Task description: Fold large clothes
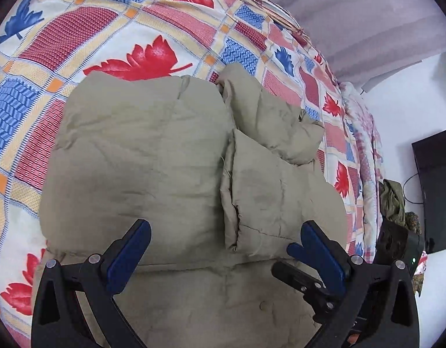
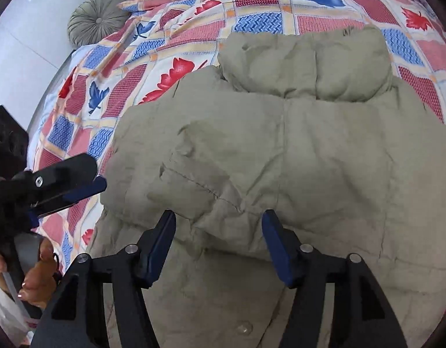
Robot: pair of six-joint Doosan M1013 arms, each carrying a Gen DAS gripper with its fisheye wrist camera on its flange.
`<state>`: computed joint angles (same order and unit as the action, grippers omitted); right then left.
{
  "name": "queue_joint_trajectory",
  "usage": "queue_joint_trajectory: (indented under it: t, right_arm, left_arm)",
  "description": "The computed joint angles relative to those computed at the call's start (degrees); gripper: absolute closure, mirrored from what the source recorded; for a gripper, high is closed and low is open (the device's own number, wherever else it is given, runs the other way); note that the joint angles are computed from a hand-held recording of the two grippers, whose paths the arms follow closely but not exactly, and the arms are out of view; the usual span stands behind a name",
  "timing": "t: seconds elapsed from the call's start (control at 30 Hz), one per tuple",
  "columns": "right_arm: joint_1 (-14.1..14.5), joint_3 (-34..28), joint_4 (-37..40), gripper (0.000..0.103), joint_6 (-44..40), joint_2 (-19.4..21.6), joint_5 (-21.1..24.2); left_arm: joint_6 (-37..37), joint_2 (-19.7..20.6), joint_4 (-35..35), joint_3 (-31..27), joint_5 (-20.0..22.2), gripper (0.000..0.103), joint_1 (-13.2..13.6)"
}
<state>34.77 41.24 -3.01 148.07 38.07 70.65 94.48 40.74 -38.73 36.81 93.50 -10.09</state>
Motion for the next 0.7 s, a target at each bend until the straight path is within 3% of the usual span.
queue_joint_trajectory:
  t: [0.2, 0.23, 0.27, 0.3, 0.33, 0.37, 0.47, 0.57, 0.7]
  right_arm:
    - [1.97, 12.26, -5.29, 0.039, 6.40, -8.44, 1.35]
    - [2.22, 15.14, -6.00, 0.053, 8.51, -10.37, 1.37]
    - [2.32, 17.47, -6.81, 0.075, 10.05, -12.00, 1.99]
    - [2.53, 19.34, -8.28, 0.079, 11.83, -13.33, 4.24]
    - [2.66, 20.97, -9.60, 0.080, 13.64, -14.46, 5.83]
    - [2.64, 23.15, -10.68, 0.083, 16.35, -15.88, 6.62]
    - [1.55, 29.21, -11.13, 0.084, 24.11, -19.47, 6.15]
    - [0.55, 32.51, -12.92, 0.084, 29.07, -21.25, 6.38]
    - [-0.37, 32.48, -16.62, 0.088, 29.56, -21.30, 9.86]
  left_arm:
    - [1.05, 1.19, 0.65, -0.07, 0.99, 0.001, -2.50]
    - [1.41, 1.60, 1.22, -0.55, 1.23, 0.010, -3.05]
    - [1.42, 2.34, 1.72, -1.53, 2.09, 0.028, -3.65]
    - [0.84, 3.47, 2.07, -3.12, 3.80, 0.041, -4.32]
    - [0.12, 4.46, 2.54, -4.55, 5.47, 0.069, -4.91]
    - [-0.31, 5.05, 3.24, -5.42, 6.47, 0.087, -5.47]
    - [1.29, 3.43, 4.94, -3.92, 2.75, 0.092, -6.29]
    - [1.91, 1.79, 3.89, -3.11, -1.25, 0.092, -5.44]
    - [2.10, 1.50, 7.72, -2.98, -1.04, 0.092, -4.47]
